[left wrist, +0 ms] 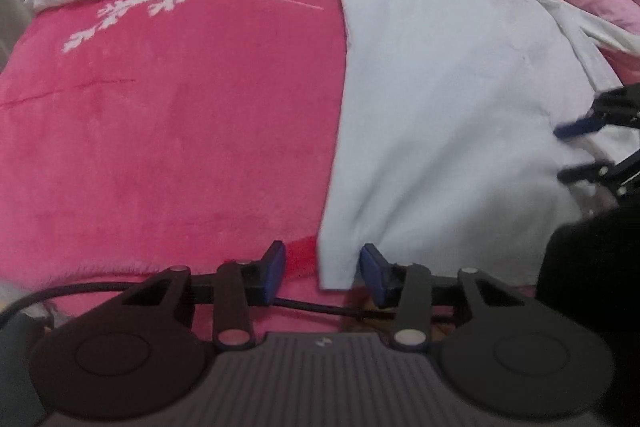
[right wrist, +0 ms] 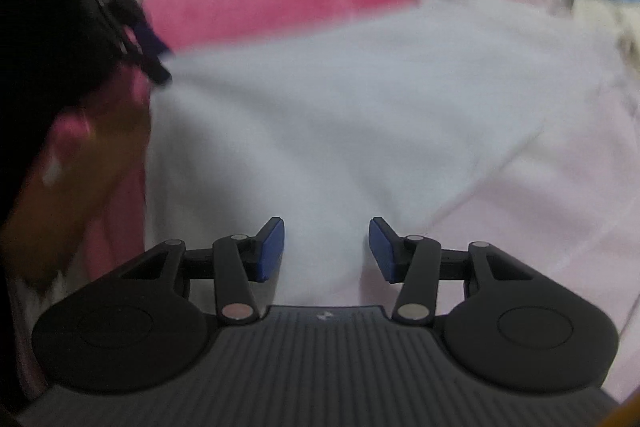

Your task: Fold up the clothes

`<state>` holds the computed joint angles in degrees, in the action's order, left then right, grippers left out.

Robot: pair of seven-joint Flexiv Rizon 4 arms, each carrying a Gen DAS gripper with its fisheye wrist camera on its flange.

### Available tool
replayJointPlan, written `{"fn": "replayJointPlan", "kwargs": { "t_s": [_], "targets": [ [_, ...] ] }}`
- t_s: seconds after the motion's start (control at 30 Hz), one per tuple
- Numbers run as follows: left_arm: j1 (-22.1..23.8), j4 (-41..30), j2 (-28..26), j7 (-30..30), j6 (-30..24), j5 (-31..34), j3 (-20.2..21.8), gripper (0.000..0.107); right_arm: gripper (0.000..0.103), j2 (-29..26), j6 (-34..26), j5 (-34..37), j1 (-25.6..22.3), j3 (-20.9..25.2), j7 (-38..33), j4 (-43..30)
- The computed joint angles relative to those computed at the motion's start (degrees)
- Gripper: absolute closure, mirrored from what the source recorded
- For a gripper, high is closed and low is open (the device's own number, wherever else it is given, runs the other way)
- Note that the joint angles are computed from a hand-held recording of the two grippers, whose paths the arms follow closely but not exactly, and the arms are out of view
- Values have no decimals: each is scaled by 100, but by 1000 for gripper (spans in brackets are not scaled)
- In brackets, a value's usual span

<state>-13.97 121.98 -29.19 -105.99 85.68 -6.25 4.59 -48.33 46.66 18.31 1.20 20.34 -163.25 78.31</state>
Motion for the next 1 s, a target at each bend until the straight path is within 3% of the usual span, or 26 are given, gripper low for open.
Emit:
{"fn": "replayJointPlan", "kwargs": {
  "t_s": [0.1, 0.23, 0.33, 0.47, 0.53, 0.6, 0.73, 0.8, 0.93, 1.0],
  "targets": [
    [17, 38, 199, -76, -128, -51, -14, 64, 58, 35, -84, -174, 56, -145, 63, -12],
    [285, 60, 298, 13, 243, -156, -222, 61, 57, 120, -186, -115, 6, -35, 18, -277],
    [243, -201, 153, -171, 393, -285, -27, 59, 57, 65, -522, -86, 88, -51, 196, -766],
    [-646, -1005, -392, -1272, 34, -315, 1401, 55, 52, -85, -1071, -162, 318, -133, 338, -1502],
    [-1161, -1481, -754, -2078, -398, -216, 2275, 53, 27, -184, -1286, -218, 458, -191, 359, -1810],
    [-1371, -1848, -1063, -2797, -720, -205, 2812, 52, 15, -287, -1472, -258, 604, -224, 365, -2076],
    [-1659, -2324, -1623, -5093, -1481, -670, 3870, 52, 7, -517, -1683, -303, 897, -268, 363, -2406],
    [-1529, -2332, -1770, -5830, -1289, -820, 4032, 52, 7, -575, -1608, -196, 952, -227, 357, -2436],
    [-883, -2516, -1891, -6097, -954, -792, 3813, 50, 1, -808, -1588, 128, 967, -27, 232, -2806],
    [-392, -2555, -1846, -5954, -703, -767, 3391, 49, 1, -1024, -1642, 310, 1007, 116, -10, -3191]
  ]
}}
